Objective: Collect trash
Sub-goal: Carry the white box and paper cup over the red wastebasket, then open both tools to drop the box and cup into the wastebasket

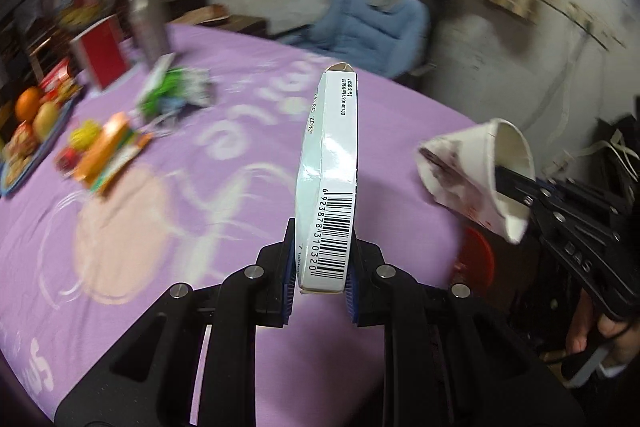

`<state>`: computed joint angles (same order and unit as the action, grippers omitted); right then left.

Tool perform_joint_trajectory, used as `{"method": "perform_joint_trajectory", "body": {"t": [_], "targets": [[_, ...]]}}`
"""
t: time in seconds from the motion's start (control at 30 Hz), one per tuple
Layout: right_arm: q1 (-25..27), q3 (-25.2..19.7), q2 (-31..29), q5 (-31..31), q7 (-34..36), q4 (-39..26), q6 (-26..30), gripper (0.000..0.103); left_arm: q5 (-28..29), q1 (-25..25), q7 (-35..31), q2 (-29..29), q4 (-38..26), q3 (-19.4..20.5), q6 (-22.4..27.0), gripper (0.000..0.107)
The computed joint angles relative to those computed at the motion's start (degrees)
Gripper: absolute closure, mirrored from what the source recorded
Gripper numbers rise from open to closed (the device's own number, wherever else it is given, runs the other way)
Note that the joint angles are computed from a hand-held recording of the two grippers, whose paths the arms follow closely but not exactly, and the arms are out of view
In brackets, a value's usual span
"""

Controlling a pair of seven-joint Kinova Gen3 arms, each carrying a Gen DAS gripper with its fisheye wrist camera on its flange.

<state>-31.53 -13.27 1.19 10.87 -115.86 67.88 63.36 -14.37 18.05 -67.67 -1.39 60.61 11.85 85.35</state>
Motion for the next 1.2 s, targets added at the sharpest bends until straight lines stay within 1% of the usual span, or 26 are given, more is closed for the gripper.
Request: {"method": "perform_joint_trajectory", "body": {"t": [0.1, 0.17, 0.2, 0.23, 0.33, 0.5, 0.53, 0.6, 0.77, 0.8, 0.87, 0.93, 0.97, 1.03, 1.17, 1.2], "targets": [[3.12, 1.86, -3.76, -2.02, 1.66, 4.61, -0.99, 0.100, -1.19, 2.98, 0.12, 2.43, -1.62, 2.29, 0.23, 0.086], [5.57, 2.79, -5.72, -3.42, 2.75, 7.39, -1.17, 0.100, -2.47, 6.09, 0.24, 4.58, -3.03, 3.31, 0.47, 0.086], [7.10, 3.71, -6.91, -4.63, 3.48, 9.23, -1.23, 0.100, -2.12, 7.59, -0.10, 5.64, -3.81, 3.21, 0.43, 0.086], [8.59, 4.55, -7.90, -5.84, 4.20, 10.92, -1.34, 0.100, -0.83, 8.03, -0.70, 6.60, -4.50, 3.66, -0.03, 0.086], [12.82, 6.97, -9.81, -9.04, 6.24, 15.68, -1.46, 0.100, 2.66, 10.94, -2.88, 10.43, -7.30, 2.84, -0.22, 0.086], [18.64, 11.16, -10.05, -15.52, 10.12, 23.55, -2.62, 0.100, 5.15, 16.36, -5.45, 18.99, -11.66, 2.19, 0.75, 0.086], [19.86, 12.61, -9.53, -17.82, 11.44, 25.40, -3.05, 0.100, 5.89, 17.03, -6.08, 20.51, -11.86, 1.93, 0.49, 0.086], [21.82, 13.90, -8.47, -20.91, 13.34, 27.89, -3.69, 0.100, 8.09, 17.81, -6.54, 24.31, -12.31, 1.25, 0.14, 0.086], [25.52, 14.27, -5.21, -23.46, 14.85, 32.63, -6.46, 0.100, 11.67, 19.14, -8.19, 31.77, -12.48, -1.40, -1.70, 0.086], [25.56, 14.44, -4.28, -23.36, 14.76, 33.40, -7.42, 0.100, 11.81, 19.54, -8.13, 33.70, -13.31, -2.00, -1.23, 0.086], [25.90, 12.76, -2.13, -20.64, 12.55, 33.95, -8.79, 0.100, 12.01, 20.27, -7.55, 37.45, -15.81, -3.10, 0.51, 0.086], [25.50, 12.13, 0.00, -18.70, 11.41, 34.17, -10.03, 0.100, 12.19, 20.81, -7.09, 40.05, -17.27, -3.96, 1.57, 0.086], [26.39, 11.43, 1.61, -19.13, 11.44, 34.09, -10.38, 0.100, 12.36, 21.05, -6.76, 41.09, -17.27, -4.26, 1.86, 0.086], [26.53, 12.31, 4.24, -21.04, 12.50, 34.20, -11.19, 0.100, 12.21, 21.47, -6.64, 43.27, -18.60, -4.82, 2.98, 0.086], [26.89, 12.09, 7.27, -21.08, 12.41, 33.45, -11.81, 0.100, 12.53, 21.72, -5.64, 45.30, -19.64, -5.52, 3.68, 0.086], [26.87, 11.99, 7.60, -21.05, 12.25, 33.24, -11.72, 0.099, 12.74, 21.35, -5.73, 44.87, -18.72, -5.57, 3.49, 0.084]]}}
